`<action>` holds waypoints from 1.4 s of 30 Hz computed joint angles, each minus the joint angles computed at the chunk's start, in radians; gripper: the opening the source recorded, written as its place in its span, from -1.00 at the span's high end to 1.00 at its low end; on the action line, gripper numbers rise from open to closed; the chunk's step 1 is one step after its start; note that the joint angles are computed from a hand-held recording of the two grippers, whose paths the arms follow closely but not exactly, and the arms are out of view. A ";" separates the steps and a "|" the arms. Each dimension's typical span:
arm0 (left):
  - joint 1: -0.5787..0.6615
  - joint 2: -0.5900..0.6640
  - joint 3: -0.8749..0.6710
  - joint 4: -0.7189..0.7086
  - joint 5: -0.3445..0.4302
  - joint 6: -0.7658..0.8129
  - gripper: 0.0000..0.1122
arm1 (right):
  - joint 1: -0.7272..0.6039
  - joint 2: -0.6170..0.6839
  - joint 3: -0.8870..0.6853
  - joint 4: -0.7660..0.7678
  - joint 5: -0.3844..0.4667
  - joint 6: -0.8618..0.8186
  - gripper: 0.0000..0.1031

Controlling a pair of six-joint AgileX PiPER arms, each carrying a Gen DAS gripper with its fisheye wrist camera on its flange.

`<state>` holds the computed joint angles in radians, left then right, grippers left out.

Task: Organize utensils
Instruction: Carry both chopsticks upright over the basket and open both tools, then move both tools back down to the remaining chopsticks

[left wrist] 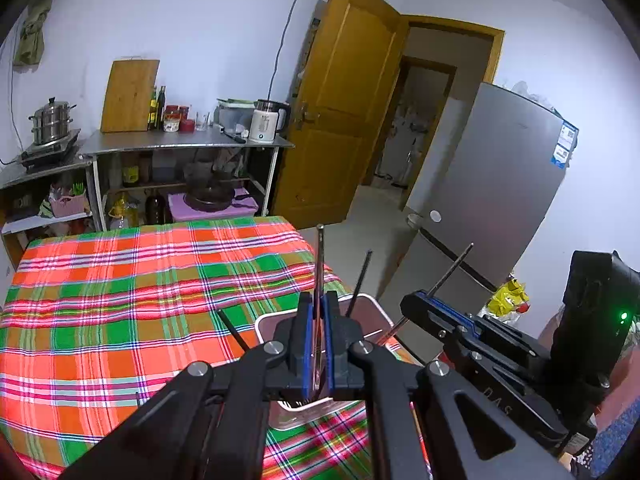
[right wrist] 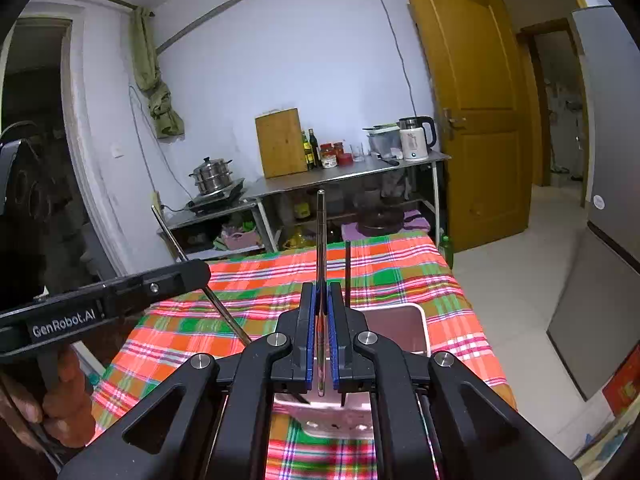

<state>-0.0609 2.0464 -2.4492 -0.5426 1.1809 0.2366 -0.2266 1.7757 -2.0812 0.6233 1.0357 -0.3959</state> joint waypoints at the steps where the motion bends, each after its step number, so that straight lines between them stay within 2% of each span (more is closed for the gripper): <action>1: -0.003 0.003 0.012 0.006 -0.008 0.001 0.90 | 0.003 0.009 -0.005 -0.005 -0.002 0.002 0.89; 10: -0.017 -0.006 0.179 0.025 -0.080 0.036 0.90 | 0.025 0.050 0.067 -0.035 -0.029 -0.011 0.89; 23: -0.017 -0.054 0.310 0.011 -0.135 0.082 0.88 | 0.032 0.084 0.089 -0.049 -0.010 -0.024 0.87; 26: -0.012 -0.069 0.333 0.007 -0.145 0.085 0.87 | 0.031 0.070 0.112 -0.048 -0.019 -0.029 0.81; 29: -0.002 -0.098 0.370 -0.002 -0.165 0.097 0.76 | 0.025 0.065 0.118 -0.037 -0.020 -0.040 0.78; 31: 0.007 -0.123 0.406 -0.013 -0.184 0.114 0.60 | 0.024 0.055 0.127 -0.035 -0.026 -0.046 0.76; 42: 0.060 -0.295 0.663 -0.066 -0.292 0.212 0.40 | 0.006 -0.058 0.274 0.023 -0.083 -0.114 0.72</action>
